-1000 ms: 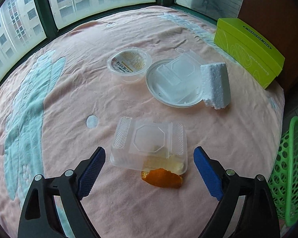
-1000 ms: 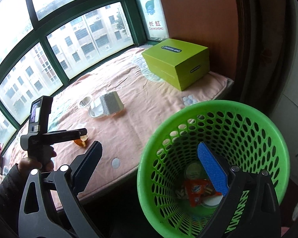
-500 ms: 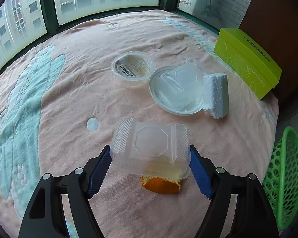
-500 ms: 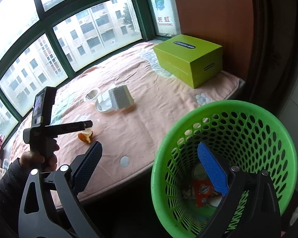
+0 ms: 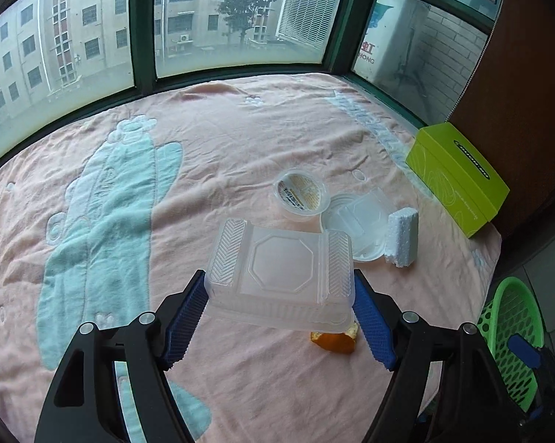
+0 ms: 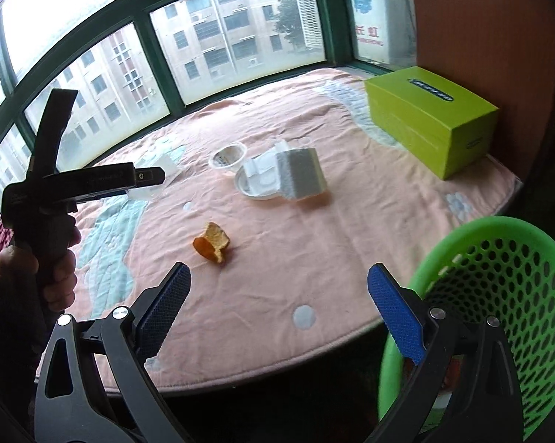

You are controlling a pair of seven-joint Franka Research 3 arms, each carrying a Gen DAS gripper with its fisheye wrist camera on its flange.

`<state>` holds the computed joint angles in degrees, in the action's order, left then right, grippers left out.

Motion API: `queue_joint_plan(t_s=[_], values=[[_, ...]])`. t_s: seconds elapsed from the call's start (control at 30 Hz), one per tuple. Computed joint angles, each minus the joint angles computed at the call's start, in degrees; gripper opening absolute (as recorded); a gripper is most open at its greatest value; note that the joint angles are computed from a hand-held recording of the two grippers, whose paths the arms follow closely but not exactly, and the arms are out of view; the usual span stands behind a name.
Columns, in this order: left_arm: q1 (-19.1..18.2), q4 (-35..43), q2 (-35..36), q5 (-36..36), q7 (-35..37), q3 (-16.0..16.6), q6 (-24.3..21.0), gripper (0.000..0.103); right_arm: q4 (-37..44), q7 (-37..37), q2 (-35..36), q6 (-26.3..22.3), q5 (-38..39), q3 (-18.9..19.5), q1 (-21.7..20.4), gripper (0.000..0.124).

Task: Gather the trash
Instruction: 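Grasp the orange peel with the right tool while the left tool holds the box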

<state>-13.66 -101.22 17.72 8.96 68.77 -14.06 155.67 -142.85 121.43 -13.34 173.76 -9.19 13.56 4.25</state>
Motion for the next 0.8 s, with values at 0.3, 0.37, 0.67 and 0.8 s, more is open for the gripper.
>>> queue_joint_plan(t_s=[0.3,0.37,0.67,0.8], values=[[2.2,-6.0,-5.3,-0.9,0.2,0.7,1.8,0.074,9.5,-11.2,12.5,-1.1,8.6,-5.8,10.1,0.077],[2.8,-7.2,-6.2,-1.8,0.6,0.7,2.4,0.074,11.5,-12.3,14.8,-1.8,9.7,-6.8,11.5,0.075],[3.8,-10.0,-7.9,-4.2,1.9,0.8,3.2,0.074,18.5,-13.9,22.2,-4.9,9.9,-10.7,15.5,0.068],[4.2,-10.7,-8.1,-5.3,2.4,0.8,3.3,0.074,20.8,-15.2,24.4,-6.2,10.6,-11.3,16.1,0.059]])
